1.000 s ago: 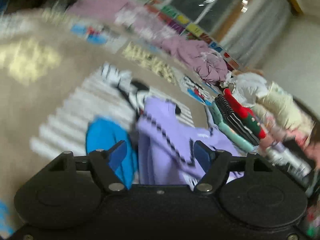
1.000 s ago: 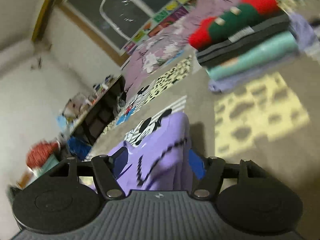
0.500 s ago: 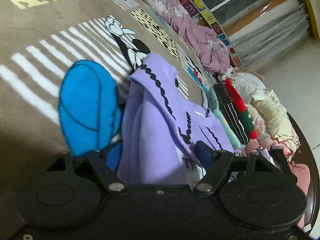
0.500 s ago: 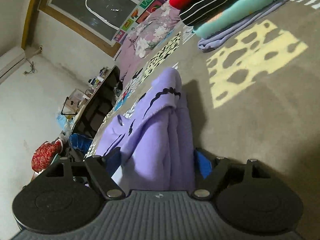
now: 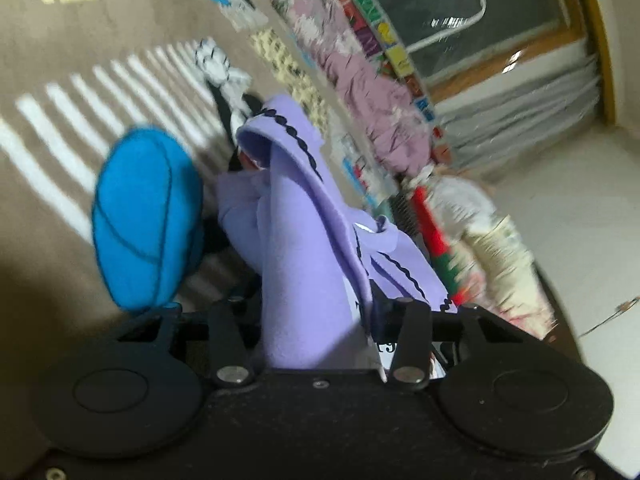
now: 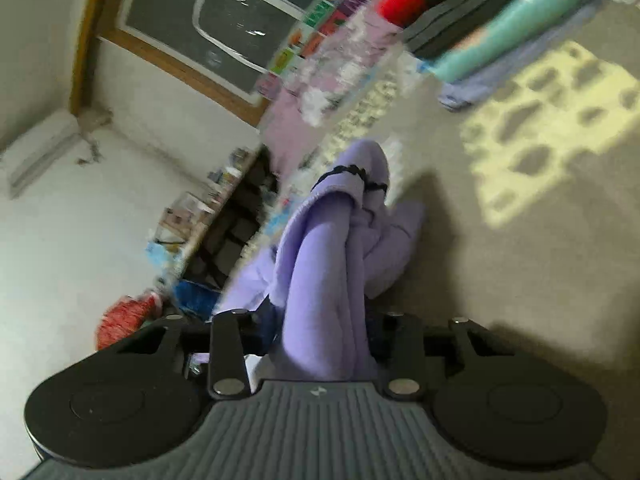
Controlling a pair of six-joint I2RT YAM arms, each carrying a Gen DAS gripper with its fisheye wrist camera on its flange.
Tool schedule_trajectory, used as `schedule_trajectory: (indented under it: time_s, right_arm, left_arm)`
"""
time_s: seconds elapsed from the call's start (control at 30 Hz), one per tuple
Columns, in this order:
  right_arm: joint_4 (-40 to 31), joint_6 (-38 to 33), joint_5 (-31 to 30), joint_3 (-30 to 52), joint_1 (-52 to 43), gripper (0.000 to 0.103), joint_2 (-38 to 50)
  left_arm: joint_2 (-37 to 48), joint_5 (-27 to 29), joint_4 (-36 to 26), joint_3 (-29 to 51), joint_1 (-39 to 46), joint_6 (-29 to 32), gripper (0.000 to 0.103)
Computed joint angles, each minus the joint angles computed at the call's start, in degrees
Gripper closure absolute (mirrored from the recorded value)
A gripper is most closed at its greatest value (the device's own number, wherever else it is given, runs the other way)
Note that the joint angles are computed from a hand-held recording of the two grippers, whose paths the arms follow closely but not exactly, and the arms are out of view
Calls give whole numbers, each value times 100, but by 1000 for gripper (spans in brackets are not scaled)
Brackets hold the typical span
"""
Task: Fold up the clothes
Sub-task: 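Carry the folded sweatshirt with both grippers and set it down print side up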
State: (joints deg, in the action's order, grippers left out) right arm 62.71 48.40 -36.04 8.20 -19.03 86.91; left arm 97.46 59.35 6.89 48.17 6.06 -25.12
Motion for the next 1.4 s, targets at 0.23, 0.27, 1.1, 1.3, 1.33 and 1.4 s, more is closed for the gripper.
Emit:
schedule_trajectory:
  time_s: [0.23,0.27,1.1,1.3,1.33,1.4]
  right_arm:
    - [-1001,131,420,1310,1065,63,-329]
    - [-1070,135,476,1581,1239,63,-194]
    - [-2577,285,81,9587,3279,59,5546]
    - [-4514,-513,1398,9975,3563,40,5644]
    - [-4324,-406,1397,9713,3543,39,5525]
    - [-4109,-403,1494,9241,3496,34,5271]
  left_arm:
    - [260,819,1146,328,1083,-1310,61]
    - [313,818,1340,376,1214,-1480,61]
    - [2021,-2607,905,2993,1859,-268,21]
    - [2003,-3704,-542,3311,1405,745,21]
    - [1967,-3822,-611,3259,1368,698,21]
    - [1848,-4084,-726,3103,1264,619,21]
